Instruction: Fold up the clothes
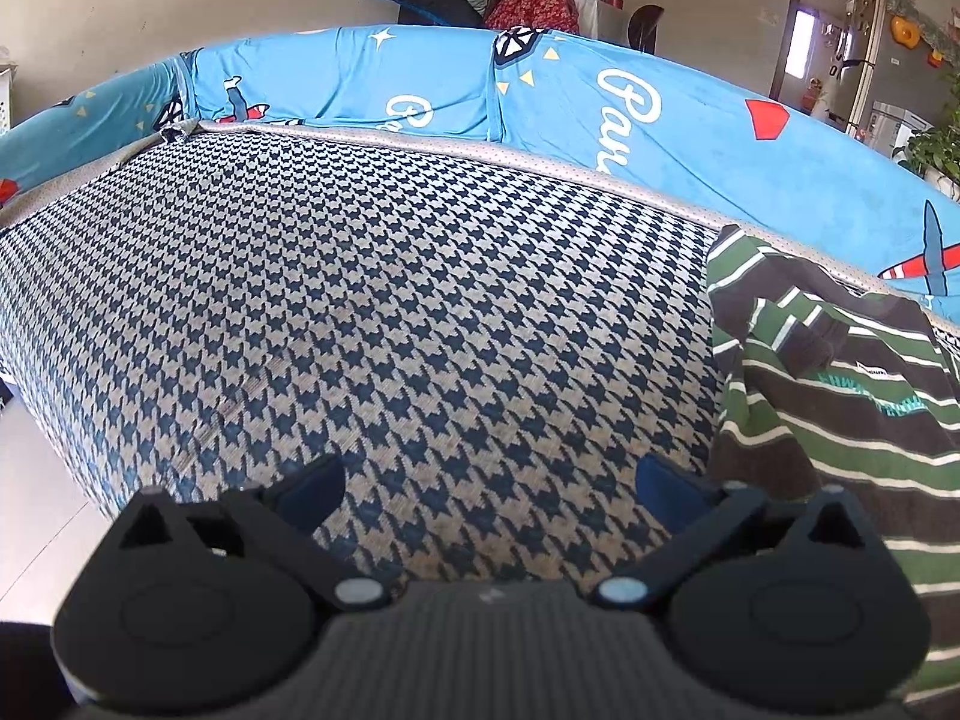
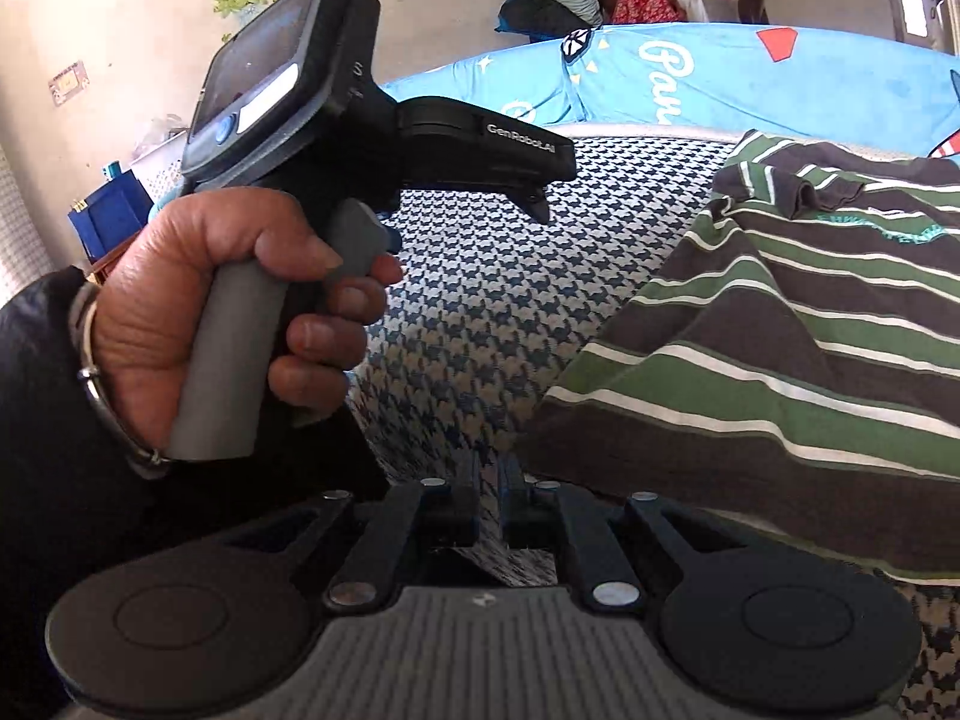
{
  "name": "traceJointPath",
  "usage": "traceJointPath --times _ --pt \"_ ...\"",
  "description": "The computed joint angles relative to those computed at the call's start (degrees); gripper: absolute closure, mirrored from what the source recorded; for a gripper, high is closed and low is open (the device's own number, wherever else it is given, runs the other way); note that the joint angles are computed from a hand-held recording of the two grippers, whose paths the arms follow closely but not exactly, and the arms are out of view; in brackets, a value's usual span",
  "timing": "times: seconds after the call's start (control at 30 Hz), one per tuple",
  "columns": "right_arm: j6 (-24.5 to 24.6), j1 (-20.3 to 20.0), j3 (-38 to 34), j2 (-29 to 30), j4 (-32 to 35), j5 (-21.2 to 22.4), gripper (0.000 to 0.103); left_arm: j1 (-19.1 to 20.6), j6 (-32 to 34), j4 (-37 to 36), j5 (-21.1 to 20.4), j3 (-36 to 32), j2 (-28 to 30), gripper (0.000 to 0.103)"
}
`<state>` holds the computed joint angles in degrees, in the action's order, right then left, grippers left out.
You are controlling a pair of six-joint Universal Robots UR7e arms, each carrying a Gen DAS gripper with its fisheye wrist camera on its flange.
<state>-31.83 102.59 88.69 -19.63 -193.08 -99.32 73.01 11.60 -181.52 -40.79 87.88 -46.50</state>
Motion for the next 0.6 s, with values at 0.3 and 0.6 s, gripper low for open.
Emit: traceJointPath --times 0.3,0.6 --pt "-9.6 1.8 -4.1 4.8 -3.4 -6.9 0.072 0.2 -0.5 0.9 -1.3 0.7 -0.9 0.000" --pt "-29.7 3.3 -13.2 13.9 -10.5 -14.4 0.062 0.3 -0.8 1.0 -1.8 0.9 -1.1 0.000"
